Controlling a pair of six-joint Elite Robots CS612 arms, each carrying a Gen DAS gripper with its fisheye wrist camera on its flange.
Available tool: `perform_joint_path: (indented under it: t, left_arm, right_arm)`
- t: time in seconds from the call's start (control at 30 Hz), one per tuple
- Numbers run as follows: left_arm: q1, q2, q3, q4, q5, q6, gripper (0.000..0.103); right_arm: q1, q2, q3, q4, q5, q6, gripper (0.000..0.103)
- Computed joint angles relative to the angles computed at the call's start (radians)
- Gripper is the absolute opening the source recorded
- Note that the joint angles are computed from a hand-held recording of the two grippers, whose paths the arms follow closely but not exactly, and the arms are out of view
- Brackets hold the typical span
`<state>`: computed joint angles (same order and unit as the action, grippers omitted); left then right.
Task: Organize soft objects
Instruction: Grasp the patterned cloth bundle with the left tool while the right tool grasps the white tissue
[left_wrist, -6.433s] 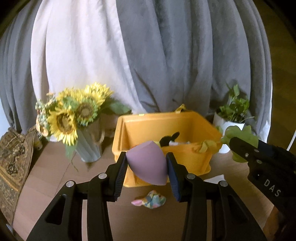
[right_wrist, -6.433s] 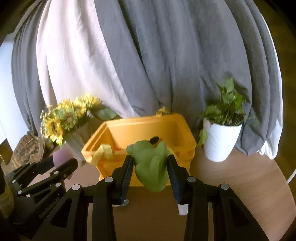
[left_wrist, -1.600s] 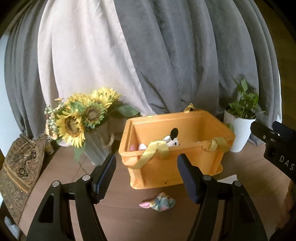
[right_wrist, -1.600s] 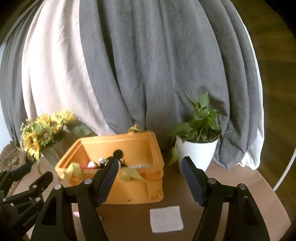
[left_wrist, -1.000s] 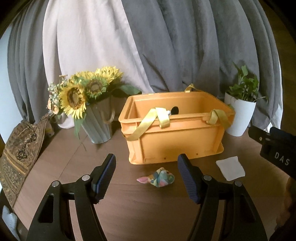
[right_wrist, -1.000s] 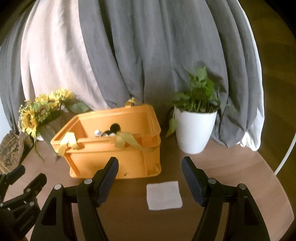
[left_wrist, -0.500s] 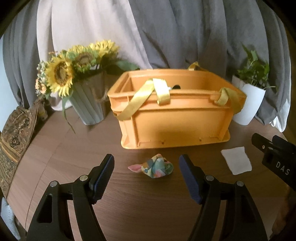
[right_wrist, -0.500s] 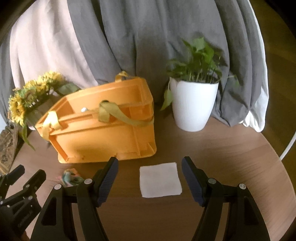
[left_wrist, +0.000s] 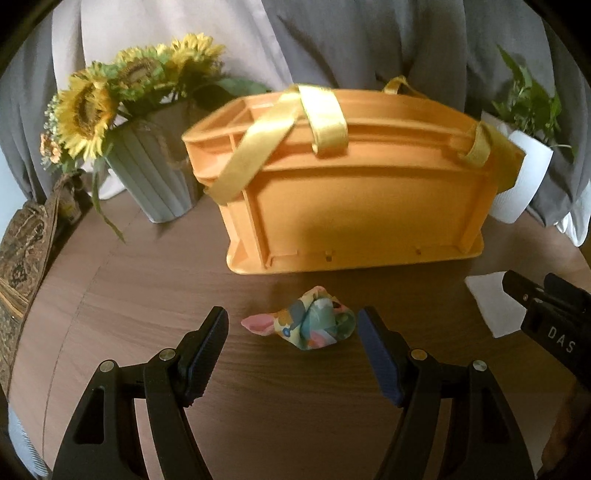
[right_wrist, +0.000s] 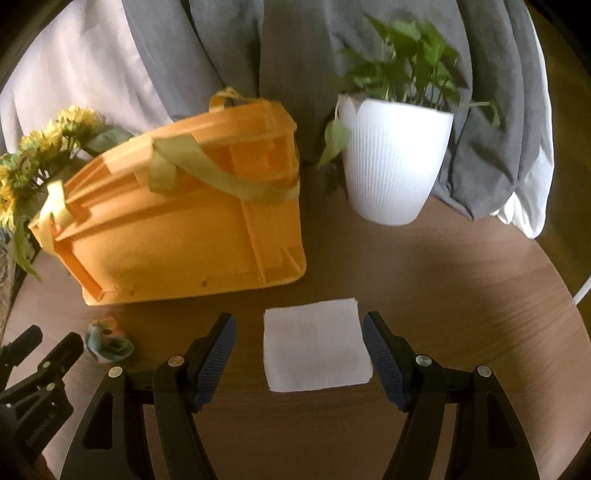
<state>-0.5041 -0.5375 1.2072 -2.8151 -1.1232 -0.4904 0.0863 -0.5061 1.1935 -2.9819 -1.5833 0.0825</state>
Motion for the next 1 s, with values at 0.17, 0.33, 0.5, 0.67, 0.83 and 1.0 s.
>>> perform_joint_path:
  t: [0.17, 0.33, 0.5, 0.67, 0.83, 1.0]
  left_arm:
    - [0.005, 0.019, -0.031, 0.034, -0.011, 0.011, 0.072]
    - [0.01, 0.035, -0.056, 0.07, -0.027, 0.016, 0.072]
    - [0.012, 0.047, -0.073, 0.092, -0.032, 0.024, 0.072]
    - [0.016, 0.063, -0.1, 0.125, -0.04, 0.029, 0.072]
    - [0.017, 0.074, -0.119, 0.141, -0.038, 0.031, 0.072]
    - [0.013, 0.074, -0.12, 0.142, -0.04, 0.026, 0.072]
  right_arm:
    - [-0.001, 0.016, -0.024, 0.053, -0.001, 0.003, 0.071]
    - [-0.003, 0.03, -0.046, 0.089, -0.005, 0.009, 0.071]
    - [-0.003, 0.042, -0.067, 0.121, -0.012, 0.013, 0.071]
    - [-0.004, 0.054, -0.087, 0.152, -0.012, 0.012, 0.071]
    - [-0.004, 0.064, -0.106, 0.175, -0.013, 0.002, 0.071]
    - [-0.002, 0.067, -0.109, 0.174, -0.035, -0.005, 0.066]
